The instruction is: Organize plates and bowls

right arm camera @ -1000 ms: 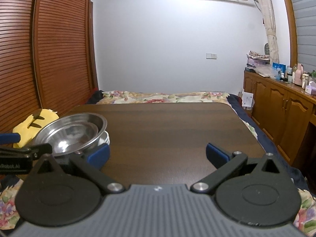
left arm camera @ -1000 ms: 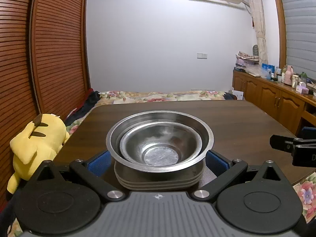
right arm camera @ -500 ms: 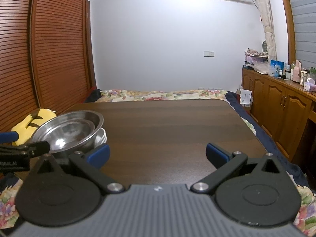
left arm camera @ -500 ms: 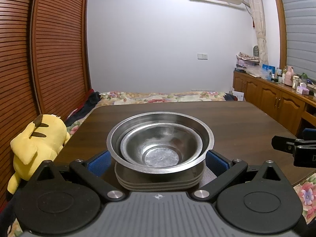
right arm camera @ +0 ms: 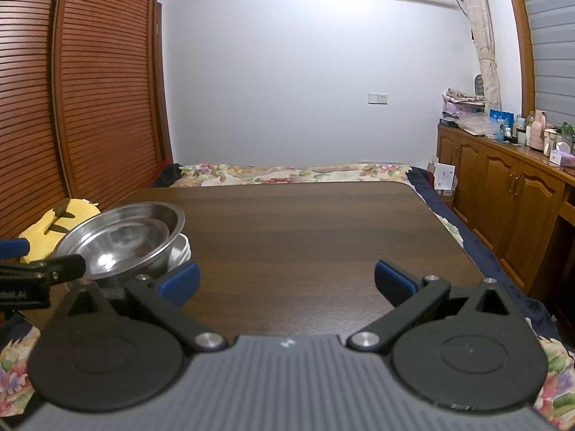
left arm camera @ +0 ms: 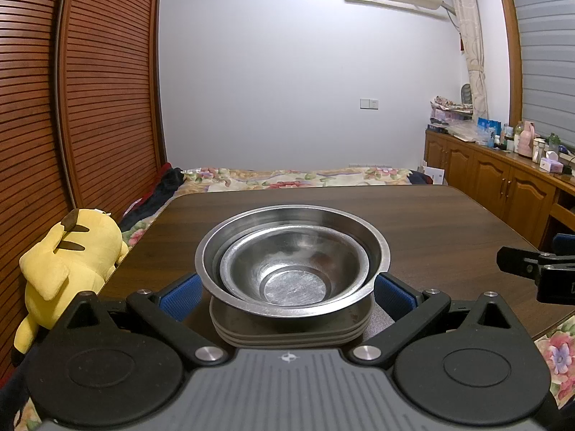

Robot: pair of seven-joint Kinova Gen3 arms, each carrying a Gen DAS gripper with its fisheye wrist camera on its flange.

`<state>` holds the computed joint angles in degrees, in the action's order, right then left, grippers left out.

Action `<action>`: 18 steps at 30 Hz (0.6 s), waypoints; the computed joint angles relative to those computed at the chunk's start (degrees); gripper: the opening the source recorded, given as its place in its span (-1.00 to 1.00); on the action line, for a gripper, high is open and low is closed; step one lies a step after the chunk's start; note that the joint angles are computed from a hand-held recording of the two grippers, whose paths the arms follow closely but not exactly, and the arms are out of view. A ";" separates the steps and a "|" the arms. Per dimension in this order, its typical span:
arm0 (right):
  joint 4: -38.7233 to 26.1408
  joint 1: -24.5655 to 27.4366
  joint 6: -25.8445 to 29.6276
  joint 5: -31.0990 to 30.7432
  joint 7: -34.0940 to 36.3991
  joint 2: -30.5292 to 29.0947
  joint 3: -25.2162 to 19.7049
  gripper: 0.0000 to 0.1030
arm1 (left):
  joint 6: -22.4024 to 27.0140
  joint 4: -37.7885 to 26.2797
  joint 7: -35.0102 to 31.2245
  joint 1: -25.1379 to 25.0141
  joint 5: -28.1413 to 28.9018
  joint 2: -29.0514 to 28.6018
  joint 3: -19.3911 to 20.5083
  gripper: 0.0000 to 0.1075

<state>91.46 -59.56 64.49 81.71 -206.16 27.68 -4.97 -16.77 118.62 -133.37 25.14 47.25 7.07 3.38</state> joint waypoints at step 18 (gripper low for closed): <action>0.06 0.02 0.27 0.21 -0.23 -0.03 -0.15 1.00 | -0.13 0.17 0.43 -0.26 -0.55 -0.13 0.27 0.92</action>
